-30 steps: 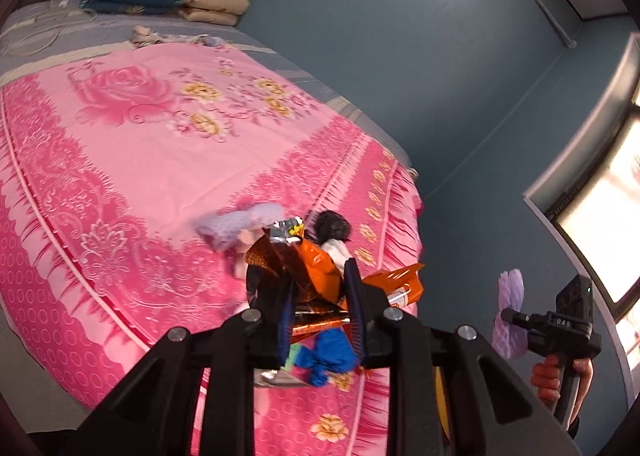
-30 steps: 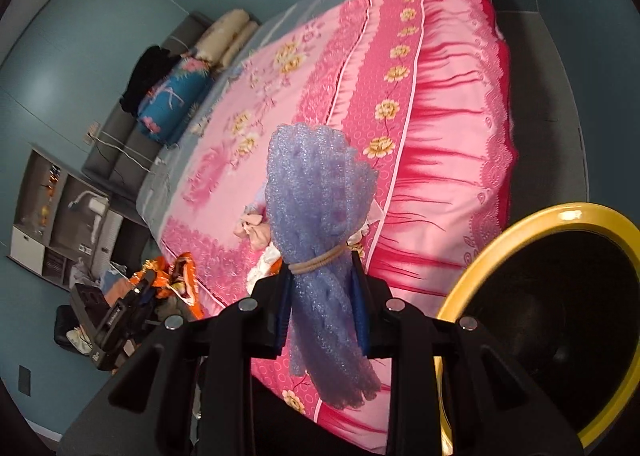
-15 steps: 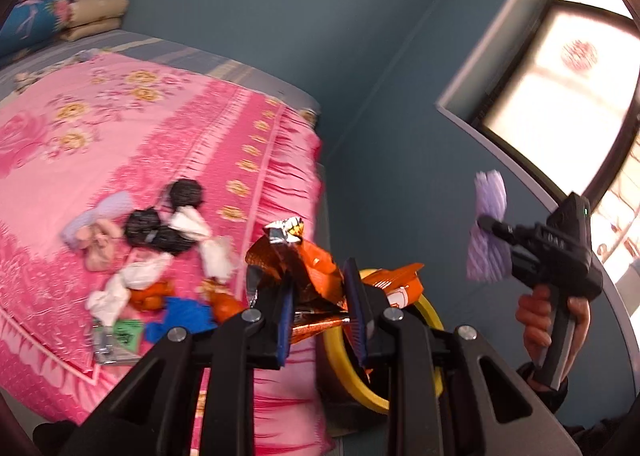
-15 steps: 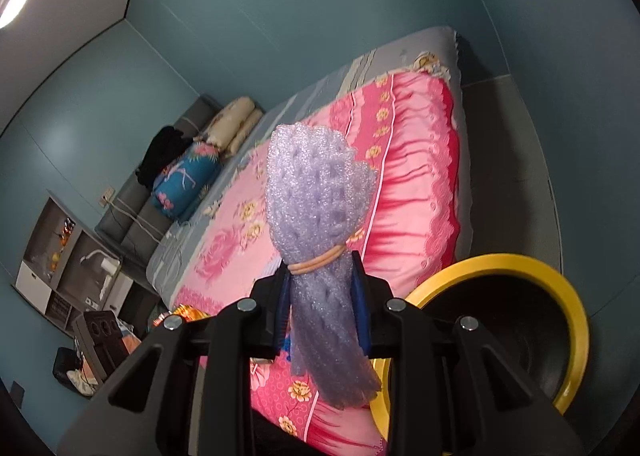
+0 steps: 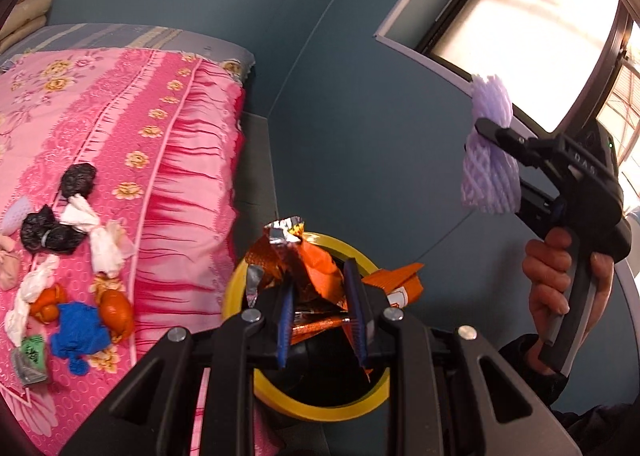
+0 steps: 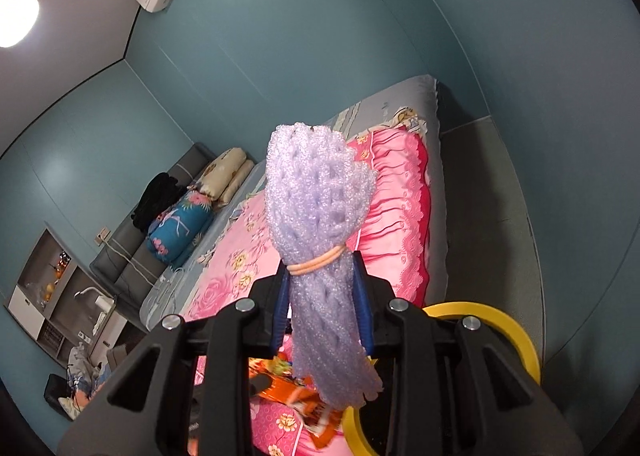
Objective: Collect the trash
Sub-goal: 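Lift the mesh bundle with the right tool while the left tool carries the wrapper over the bin, then open the right tool over the bin while the left tool releases the wrapper into it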
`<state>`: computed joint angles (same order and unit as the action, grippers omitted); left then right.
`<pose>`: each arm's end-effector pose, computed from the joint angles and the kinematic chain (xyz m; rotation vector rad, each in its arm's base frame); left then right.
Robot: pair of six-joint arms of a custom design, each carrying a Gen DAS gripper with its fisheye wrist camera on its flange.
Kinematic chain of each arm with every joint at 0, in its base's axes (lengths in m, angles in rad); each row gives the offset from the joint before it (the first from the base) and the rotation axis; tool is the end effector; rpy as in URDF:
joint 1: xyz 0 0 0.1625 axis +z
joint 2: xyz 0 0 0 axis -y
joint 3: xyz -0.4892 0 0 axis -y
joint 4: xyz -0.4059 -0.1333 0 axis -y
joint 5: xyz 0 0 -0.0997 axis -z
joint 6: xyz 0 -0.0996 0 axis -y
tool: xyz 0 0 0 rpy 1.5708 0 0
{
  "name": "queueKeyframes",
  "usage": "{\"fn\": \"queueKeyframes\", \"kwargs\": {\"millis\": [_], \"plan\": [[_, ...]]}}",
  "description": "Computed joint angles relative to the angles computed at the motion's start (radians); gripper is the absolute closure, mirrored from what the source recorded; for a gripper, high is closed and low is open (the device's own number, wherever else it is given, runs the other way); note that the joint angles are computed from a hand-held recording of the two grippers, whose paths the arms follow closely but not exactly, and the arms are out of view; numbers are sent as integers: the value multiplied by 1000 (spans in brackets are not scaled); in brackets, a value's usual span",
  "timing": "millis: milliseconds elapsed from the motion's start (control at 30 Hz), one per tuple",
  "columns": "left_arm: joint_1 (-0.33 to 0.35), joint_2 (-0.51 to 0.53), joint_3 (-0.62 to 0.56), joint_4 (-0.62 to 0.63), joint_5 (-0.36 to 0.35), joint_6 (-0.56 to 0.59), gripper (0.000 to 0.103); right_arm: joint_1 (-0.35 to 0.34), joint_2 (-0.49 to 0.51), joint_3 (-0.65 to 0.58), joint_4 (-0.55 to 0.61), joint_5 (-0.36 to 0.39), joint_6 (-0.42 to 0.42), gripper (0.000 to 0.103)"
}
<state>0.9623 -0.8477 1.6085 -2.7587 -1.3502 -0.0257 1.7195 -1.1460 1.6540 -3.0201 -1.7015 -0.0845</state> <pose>-0.3007 -0.7030 0.2023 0.7883 2.8774 -0.7176 0.2219 -0.6693 0.4332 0.2264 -2.7110 1.3884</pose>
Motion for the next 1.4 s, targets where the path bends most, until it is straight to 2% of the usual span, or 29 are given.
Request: {"fn": "queueKeyframes", "kwargs": {"millis": [200,333,433,500,633,733,900,1200,1400], "plan": [[2,48,-24,18,-28,-5,81,-15,-8,2,-1,18,0,73],[-1,59,-19,21,-38,-5,80,-5,-6,19,-36,-10,3,73],[-5,60,-16,15,-31,-10,74,-2,-4,22,-45,-10,18,68],[-4,59,-14,11,-37,-9,72,-3,-4,26,-57,-13,22,57],[-7,52,0,-11,-34,-11,52,3,-6,29,-81,-35,23,55],[-5,45,6,-15,-45,-19,47,2,-13,39,-99,-41,26,52],[-4,23,31,-53,-27,-16,34,3,-20,48,-114,-41,25,46],[7,-30,71,-104,17,-22,31,13,-13,35,-92,-34,4,43],[11,-74,107,-153,87,-14,23,31,7,15,-55,-41,-27,42]]}}
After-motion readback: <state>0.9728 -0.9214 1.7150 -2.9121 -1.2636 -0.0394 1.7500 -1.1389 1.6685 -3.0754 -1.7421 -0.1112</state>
